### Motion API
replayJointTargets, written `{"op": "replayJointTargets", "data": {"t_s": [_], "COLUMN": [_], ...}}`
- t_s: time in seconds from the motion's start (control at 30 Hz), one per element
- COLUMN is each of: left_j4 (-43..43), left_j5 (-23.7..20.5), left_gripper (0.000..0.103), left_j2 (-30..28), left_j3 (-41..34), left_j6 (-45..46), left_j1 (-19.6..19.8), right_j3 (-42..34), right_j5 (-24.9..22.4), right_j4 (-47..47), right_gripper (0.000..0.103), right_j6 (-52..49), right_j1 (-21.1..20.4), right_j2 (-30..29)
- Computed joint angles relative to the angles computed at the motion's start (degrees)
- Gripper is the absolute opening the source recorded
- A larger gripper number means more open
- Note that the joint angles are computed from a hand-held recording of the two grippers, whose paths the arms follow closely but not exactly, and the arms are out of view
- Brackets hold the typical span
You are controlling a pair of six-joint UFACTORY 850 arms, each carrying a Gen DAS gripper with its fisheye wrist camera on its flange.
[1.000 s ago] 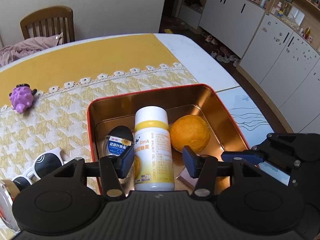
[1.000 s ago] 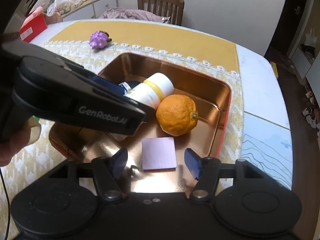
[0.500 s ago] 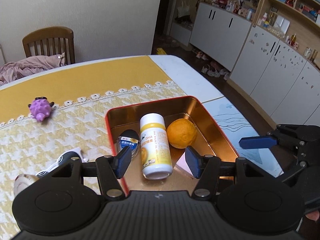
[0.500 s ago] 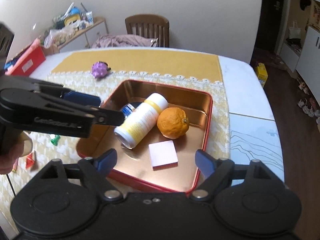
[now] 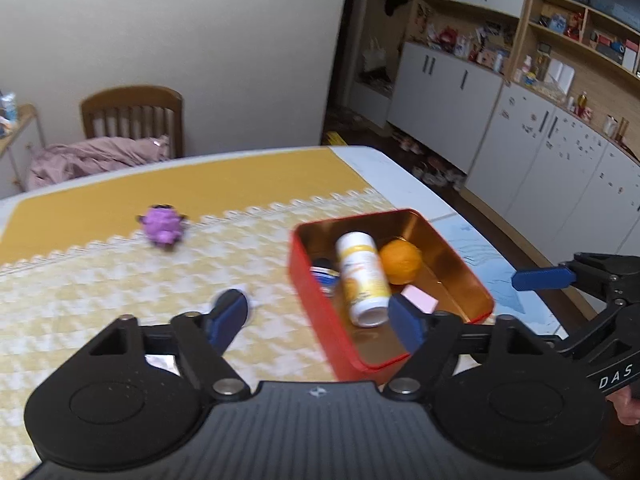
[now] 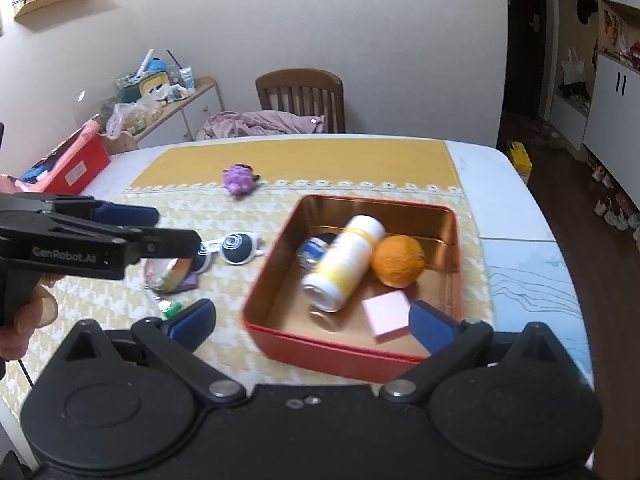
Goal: Organize rigid objects
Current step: 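Lower and release bottle from left tool while right tool drops note in tin, then withdraw left tool toward pink stick while right tool moves toward red candy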
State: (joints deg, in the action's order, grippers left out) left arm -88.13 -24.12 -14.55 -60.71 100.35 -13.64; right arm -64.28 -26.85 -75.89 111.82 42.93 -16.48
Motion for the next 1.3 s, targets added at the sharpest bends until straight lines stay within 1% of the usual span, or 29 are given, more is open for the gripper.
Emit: {"op": "replayJointTargets", "data": {"t_s": [0.1, 0.2, 0.37, 0.57, 0.67, 0.83, 0.97, 1.03, 1.17, 1.23, 1.3], "left_j4": [-7.78, -9.18, -6.48, -3.08, -1.24, 4.13, 8.43, 10.02, 13.90, 15.02, 16.01], "left_j5": [0.73, -0.46, -3.05, -5.56, -6.75, -8.67, -9.67, -10.03, -11.51, -12.04, -12.72], "left_gripper": [0.081, 0.081, 0.081, 0.081, 0.081, 0.081, 0.081, 0.081, 0.081, 0.081, 0.081], "left_j2": [2.31, 3.52, 4.07, 3.97, 3.58, 2.10, 0.68, -0.10, -1.80, -2.28, -2.82], "left_j3": [2.72, 3.93, 4.98, 6.50, 7.08, 7.44, 7.73, 7.92, 7.80, 8.08, 8.12], "left_j6": [9.22, 12.10, 13.18, 14.81, 15.38, 14.46, 13.85, 14.31, 13.69, 14.58, 15.68], "left_j1": [2.15, 4.74, 8.97, 12.79, 14.62, 17.78, 19.84, 20.63, 22.05, 22.40, 22.78], "right_j3": [-1.90, -4.40, -9.04, -15.56, -18.82, -23.59, -27.31, -28.87, -32.31, -33.86, -35.31], "right_j5": [-0.91, -1.94, -3.32, -4.27, -4.46, -3.39, -2.77, -2.37, -2.86, -3.11, -3.26], "right_j4": [0.10, 1.68, 5.29, 11.46, 13.58, 17.59, 23.53, 26.59, 32.95, 35.63, 37.83], "right_gripper": [0.103, 0.103, 0.103, 0.103, 0.102, 0.101, 0.096, 0.095, 0.086, 0.084, 0.079], "right_j6": [0.49, -0.64, -2.84, -7.67, -10.30, -16.36, -24.11, -27.94, -35.63, -39.01, -42.22], "right_j1": [1.53, 2.89, 4.21, 4.95, 5.43, 6.38, 6.82, 6.96, 7.25, 7.28, 7.30], "right_j2": [-1.50, -3.44, -7.30, -12.56, -15.03, -18.77, -21.54, -22.78, -25.51, -26.79, -27.97]}}
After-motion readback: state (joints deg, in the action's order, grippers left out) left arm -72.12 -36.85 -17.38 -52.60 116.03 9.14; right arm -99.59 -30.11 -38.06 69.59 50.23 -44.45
